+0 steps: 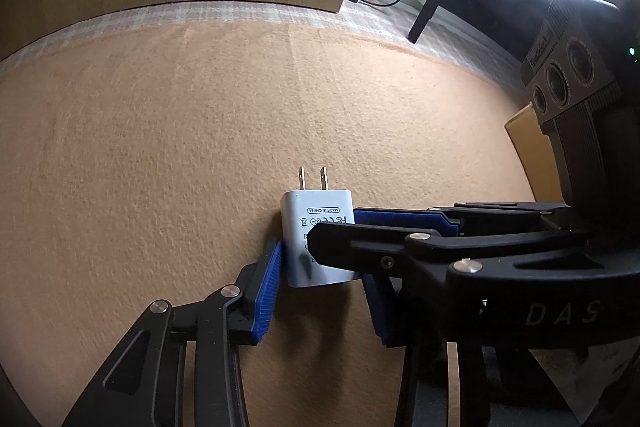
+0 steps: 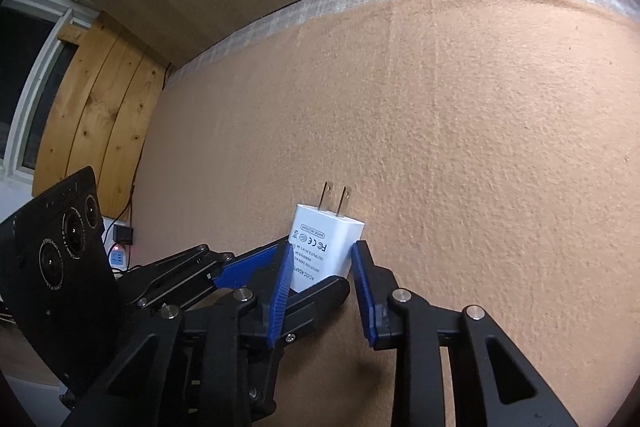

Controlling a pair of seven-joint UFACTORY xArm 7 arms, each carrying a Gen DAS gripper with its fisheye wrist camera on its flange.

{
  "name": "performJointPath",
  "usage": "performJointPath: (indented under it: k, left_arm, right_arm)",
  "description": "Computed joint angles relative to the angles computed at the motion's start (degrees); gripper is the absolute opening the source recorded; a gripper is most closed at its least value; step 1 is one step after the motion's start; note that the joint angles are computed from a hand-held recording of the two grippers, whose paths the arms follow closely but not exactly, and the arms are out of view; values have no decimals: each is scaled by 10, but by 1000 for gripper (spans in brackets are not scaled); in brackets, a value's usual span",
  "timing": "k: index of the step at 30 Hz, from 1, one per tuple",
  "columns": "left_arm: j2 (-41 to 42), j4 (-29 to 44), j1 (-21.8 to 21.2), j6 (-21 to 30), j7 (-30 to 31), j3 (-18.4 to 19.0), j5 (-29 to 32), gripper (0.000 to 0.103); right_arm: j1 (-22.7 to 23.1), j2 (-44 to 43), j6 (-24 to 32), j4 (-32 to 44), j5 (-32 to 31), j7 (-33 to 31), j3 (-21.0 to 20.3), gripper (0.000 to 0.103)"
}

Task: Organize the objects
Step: 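Lower the right tool onto the white charger plug and close on it, then carry the charger with the right tool into the box and release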

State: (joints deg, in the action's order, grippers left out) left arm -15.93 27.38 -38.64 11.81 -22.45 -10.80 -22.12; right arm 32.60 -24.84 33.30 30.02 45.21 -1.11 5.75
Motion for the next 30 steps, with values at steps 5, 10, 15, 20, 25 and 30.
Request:
performJointPath:
  k: [5,10,15,20,25,30]
  left_arm:
    - [-8,2,14,-2,-48,-29,32,42]
    - [-20,14,32,7,-121,-67,94,42]
    - [-21,41,29,19,-170,-87,139,42]
    - [-1,95,44,41,-227,-125,210,41]
    - [43,162,40,51,-272,-145,270,41]
    - [110,250,24,74,-329,-159,353,41]
  right_arm:
    - [-6,-44,15,-9,-29,26,4,27]
    - [-12,-114,37,-37,-54,49,-8,27]
    - [-25,-203,69,-72,-88,77,-21,27]
    - [-53,-296,120,-94,-135,106,-37,27]
    - [-100,-390,192,-109,-178,113,-69,27]
    - [-165,-478,272,-118,-221,108,-105,27]
